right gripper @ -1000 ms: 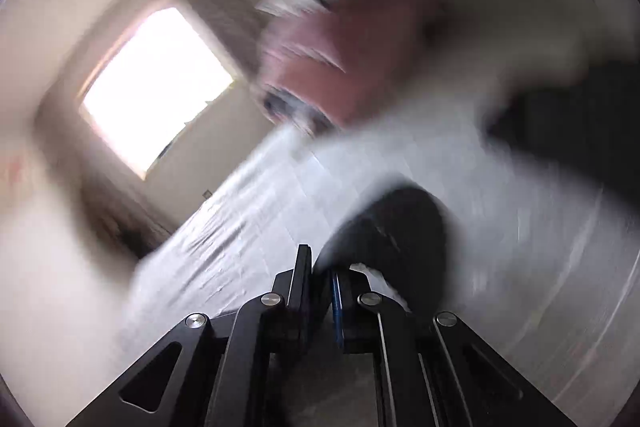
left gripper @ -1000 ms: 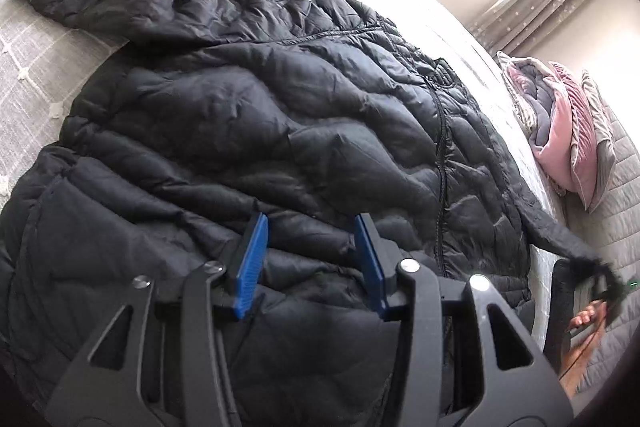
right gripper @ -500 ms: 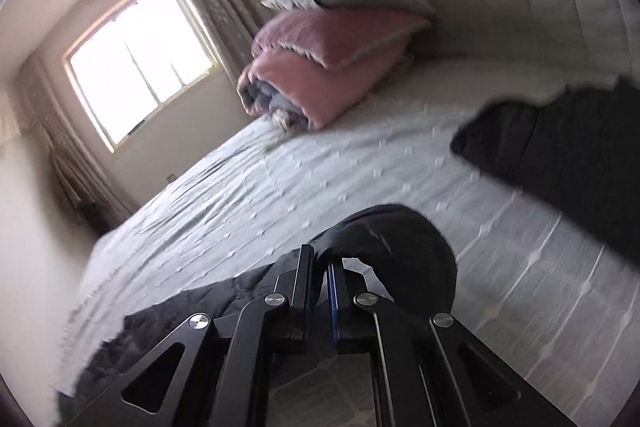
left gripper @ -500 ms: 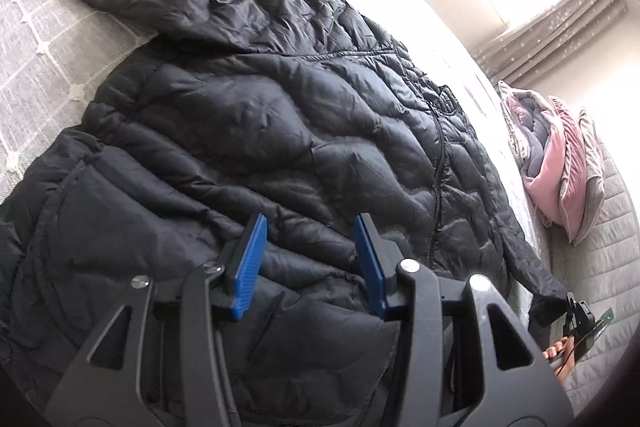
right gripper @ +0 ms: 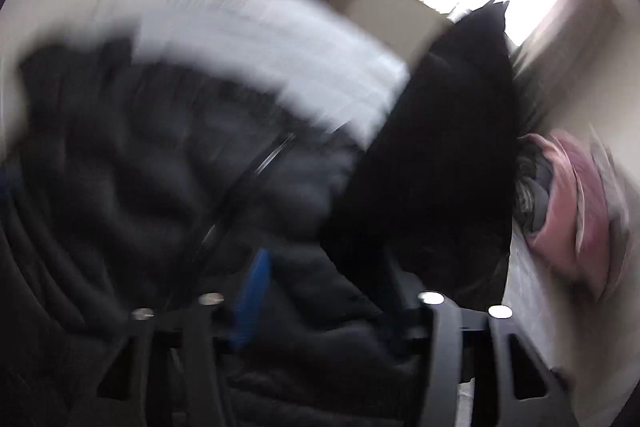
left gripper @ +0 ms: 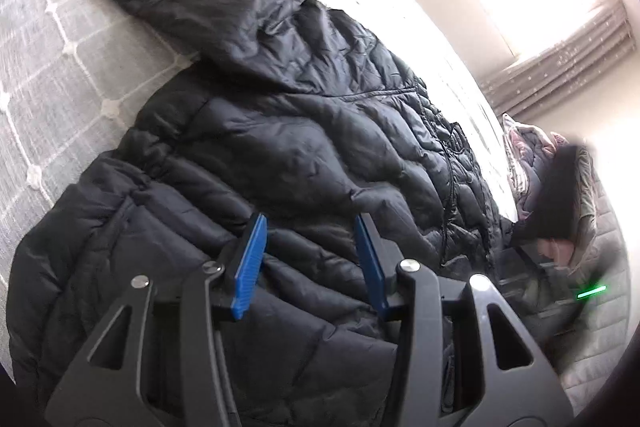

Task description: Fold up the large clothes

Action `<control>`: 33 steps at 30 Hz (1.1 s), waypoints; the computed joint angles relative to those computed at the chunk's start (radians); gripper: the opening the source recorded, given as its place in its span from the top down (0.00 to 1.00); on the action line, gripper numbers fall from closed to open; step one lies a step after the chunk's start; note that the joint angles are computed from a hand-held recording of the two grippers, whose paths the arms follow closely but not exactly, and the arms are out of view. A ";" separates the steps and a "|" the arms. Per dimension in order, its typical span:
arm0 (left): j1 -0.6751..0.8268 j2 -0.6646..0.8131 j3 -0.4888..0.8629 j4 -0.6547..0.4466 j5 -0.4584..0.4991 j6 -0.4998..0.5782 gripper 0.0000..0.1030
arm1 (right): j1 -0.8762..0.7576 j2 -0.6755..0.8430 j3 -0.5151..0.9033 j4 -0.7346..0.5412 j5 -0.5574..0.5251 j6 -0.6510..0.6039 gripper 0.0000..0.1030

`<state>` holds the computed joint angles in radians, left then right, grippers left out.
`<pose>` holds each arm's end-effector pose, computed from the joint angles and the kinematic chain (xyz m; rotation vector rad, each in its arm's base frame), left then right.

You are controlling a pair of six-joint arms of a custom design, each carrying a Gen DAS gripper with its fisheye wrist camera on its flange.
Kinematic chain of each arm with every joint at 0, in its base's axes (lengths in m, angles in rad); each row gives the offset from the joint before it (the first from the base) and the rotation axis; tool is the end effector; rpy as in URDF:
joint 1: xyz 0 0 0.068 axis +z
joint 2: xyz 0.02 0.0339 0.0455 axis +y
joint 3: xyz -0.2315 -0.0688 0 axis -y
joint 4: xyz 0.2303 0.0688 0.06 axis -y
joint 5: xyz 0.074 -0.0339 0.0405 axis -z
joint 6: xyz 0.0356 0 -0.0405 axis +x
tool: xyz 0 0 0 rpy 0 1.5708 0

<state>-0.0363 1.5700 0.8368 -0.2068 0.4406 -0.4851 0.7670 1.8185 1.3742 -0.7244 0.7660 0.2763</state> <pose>0.2930 -0.0258 0.1497 -0.3843 2.5180 -0.7633 0.2688 0.2248 0.2014 -0.3856 2.3385 -0.5852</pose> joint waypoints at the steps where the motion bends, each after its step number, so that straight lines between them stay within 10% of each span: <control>1: 0.010 0.004 0.000 0.000 0.016 0.002 0.55 | 0.015 0.111 0.071 -0.044 0.002 -0.009 0.41; 21: 0.082 0.004 0.021 -0.004 0.056 0.020 0.55 | -0.041 0.059 0.087 0.167 -0.473 0.268 0.41; 33: 0.286 0.077 0.092 -0.062 0.124 0.008 0.44 | 0.199 -0.740 -0.554 0.036 -0.413 0.683 0.22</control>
<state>0.2497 1.6475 0.9284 -0.2688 0.5645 -0.4767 0.9664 1.0783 0.8198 -0.6884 0.3529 0.9592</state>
